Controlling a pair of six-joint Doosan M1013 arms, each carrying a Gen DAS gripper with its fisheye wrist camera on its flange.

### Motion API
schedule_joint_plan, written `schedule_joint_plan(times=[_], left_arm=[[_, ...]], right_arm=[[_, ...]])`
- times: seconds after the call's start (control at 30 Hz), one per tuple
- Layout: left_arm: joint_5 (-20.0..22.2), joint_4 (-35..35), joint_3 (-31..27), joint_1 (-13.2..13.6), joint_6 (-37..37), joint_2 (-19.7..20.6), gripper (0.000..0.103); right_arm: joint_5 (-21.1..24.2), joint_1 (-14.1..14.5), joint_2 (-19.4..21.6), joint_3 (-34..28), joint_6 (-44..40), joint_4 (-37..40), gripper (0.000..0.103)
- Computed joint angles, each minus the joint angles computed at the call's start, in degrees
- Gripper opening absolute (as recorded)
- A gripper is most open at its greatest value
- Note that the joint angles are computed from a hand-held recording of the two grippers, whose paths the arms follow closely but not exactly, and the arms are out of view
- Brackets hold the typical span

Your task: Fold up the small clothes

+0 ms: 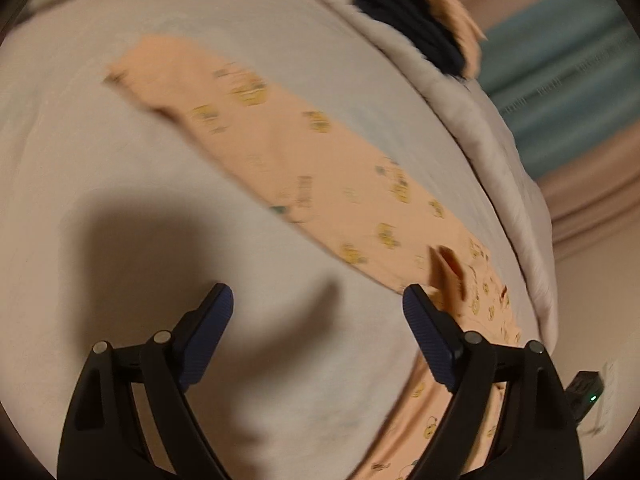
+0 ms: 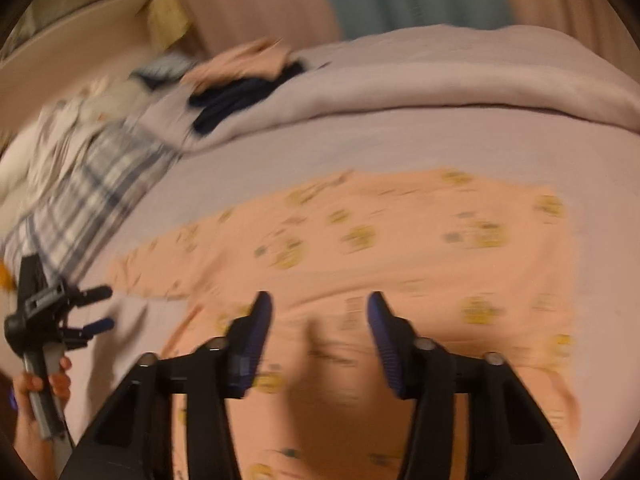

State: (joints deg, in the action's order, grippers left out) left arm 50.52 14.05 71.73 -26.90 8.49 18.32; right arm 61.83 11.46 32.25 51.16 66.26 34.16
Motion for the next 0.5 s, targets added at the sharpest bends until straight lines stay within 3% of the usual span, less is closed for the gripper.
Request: schedule_joint_plan(times=[0.17, 0.3, 0.37, 0.43, 0.5], left_arm=[[-6.1, 0.4, 4.4, 1.3, -5.6, -2.8, 0.087], [-10.8, 1.7, 7.3, 2.8, -11.8, -4.3, 0.087], [-12.9, 1.4, 8.2, 3.9, -13.7, -4.6, 0.087], [-13.2, 2.7, 8.0, 4.5, -15.7, -4.5, 0.089], [-12.8, 2.4, 6.9, 5.4, -16.1, -3.7, 0.090]], right_arm=[[2.3, 4.0, 2.3, -4.0, -4.7, -1.4, 0.034], [2.2, 6.2, 4.1, -7.2, -4.3, -2.3, 0.034], [4.6, 7.2, 5.8, -9.6, -3.2, -5.0, 0.034], [9.4, 8.1, 7.9, -12.5, -1.1, -9.5, 0.034], [9.5, 8.2, 8.2, -12.3, -1.9, -9.7, 0.034]])
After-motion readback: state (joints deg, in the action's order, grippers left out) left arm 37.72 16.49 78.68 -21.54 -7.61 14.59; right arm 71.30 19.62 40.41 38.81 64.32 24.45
